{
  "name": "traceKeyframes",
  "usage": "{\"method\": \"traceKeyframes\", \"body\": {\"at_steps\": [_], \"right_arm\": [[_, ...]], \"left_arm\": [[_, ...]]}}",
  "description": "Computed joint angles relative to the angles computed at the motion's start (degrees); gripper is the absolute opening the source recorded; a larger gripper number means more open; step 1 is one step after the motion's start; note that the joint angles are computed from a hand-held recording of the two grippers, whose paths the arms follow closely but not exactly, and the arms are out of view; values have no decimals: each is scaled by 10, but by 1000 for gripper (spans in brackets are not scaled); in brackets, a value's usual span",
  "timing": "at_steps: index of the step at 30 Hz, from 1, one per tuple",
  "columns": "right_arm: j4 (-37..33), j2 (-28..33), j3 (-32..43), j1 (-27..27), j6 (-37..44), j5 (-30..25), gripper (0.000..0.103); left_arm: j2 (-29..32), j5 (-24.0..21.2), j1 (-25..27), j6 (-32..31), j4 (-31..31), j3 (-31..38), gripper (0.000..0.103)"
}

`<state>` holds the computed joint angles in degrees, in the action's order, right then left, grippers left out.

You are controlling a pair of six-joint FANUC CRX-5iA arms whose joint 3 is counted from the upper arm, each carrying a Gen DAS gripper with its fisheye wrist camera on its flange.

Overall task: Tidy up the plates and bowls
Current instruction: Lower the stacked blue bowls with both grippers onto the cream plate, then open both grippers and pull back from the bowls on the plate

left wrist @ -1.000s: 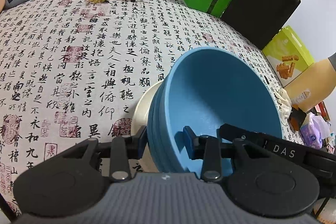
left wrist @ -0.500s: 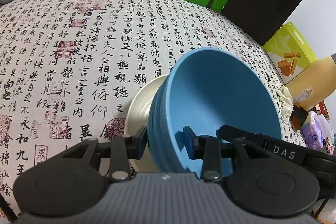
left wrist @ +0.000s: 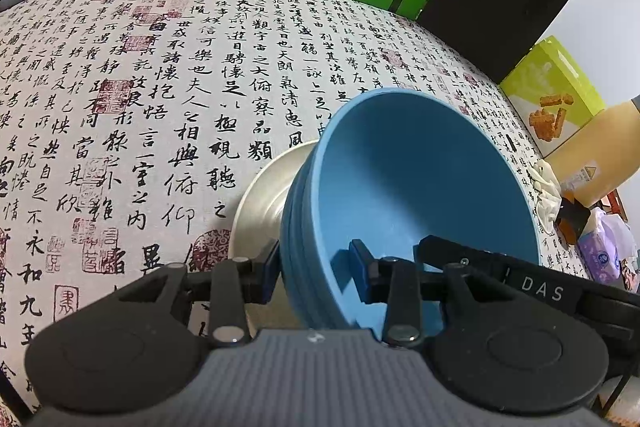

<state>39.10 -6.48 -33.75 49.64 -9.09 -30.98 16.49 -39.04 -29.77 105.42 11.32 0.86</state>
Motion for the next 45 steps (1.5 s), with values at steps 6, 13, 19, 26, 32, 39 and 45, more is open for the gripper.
{"method": "traceKeyframes", "body": {"at_steps": [6,13,19,26,32,39,45], "right_arm": [[-4,1,-3,-2,5,6,33],[4,3,-8,-5,-1,12,33],[12,-7,-23,-12,-9,39,40],[129,-46,-82,-19,-109,67,64],[400,-99,-163,-35,-297,59,86],[508,-138,-218,53,-367,-90,103],[470,-127,-243,204,-385,-270,103]], "left_arm": [[4,-1,0,1,-2,1,37],[6,2,-3,5,-6,2,37],[-4,21,-3,3,0,-14,42],[-51,78,-11,53,-62,-52,70],[-116,150,-28,131,-164,-109,92],[-189,126,-118,448,-510,-124,103],[-225,-13,-265,676,-771,-149,103]]}}
